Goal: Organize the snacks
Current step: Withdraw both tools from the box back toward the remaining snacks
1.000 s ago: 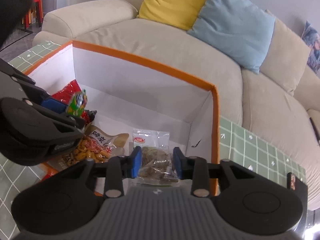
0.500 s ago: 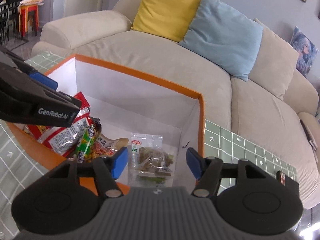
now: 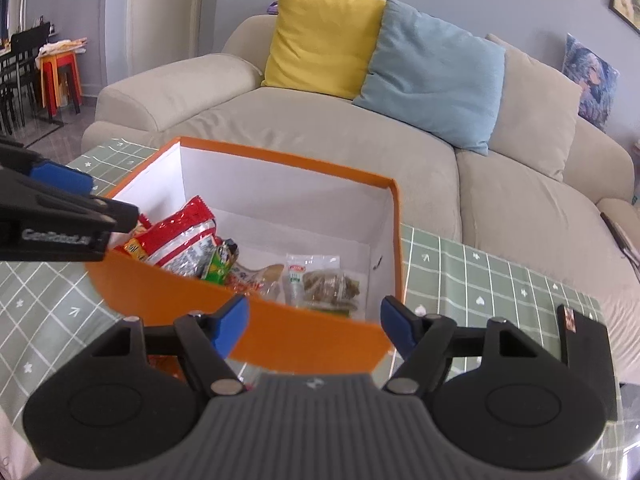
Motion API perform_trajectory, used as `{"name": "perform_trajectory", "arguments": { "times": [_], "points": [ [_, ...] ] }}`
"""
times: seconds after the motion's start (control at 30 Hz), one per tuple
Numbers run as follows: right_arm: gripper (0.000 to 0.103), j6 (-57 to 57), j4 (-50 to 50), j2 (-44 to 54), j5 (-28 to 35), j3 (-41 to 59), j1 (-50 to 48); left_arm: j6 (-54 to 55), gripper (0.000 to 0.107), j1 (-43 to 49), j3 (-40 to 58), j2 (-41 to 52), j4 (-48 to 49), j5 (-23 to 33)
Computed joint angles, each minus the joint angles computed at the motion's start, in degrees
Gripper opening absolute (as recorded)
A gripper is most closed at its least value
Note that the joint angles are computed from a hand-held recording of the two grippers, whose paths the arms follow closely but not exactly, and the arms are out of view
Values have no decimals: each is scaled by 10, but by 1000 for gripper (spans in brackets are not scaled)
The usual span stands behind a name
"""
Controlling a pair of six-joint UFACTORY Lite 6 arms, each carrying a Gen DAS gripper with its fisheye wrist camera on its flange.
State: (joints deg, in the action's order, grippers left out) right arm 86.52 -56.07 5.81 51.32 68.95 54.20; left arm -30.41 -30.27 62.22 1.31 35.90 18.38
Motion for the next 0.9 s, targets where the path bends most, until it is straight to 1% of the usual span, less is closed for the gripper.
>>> {"name": "perform_trajectory", "arguments": {
  "times": [0.2, 0.4, 0.47, 0.6, 0.73, 0.9],
  "points": [
    [71, 94, -14, -44, 44, -68, 70, -55, 60, -6, -105, -92, 50, -9],
    [71, 188, -22, -64, 77, -120, 145, -198, 60, -35, -220, -171, 172, -20],
    [71, 217, -18, -69, 79, -135, 163, -235, 60, -41, -253, -188, 205, -32],
    [71, 274, -8, -71, 89, -166, 203, -312, 62, -60, -303, -202, 255, -34],
    [71, 313, 14, -73, 87, -193, 227, -304, 62, -60, -336, -203, 232, -44],
    [71, 346, 34, -71, 72, -217, 248, -257, 62, -41, -372, -209, 171, -63]
  ]
}}
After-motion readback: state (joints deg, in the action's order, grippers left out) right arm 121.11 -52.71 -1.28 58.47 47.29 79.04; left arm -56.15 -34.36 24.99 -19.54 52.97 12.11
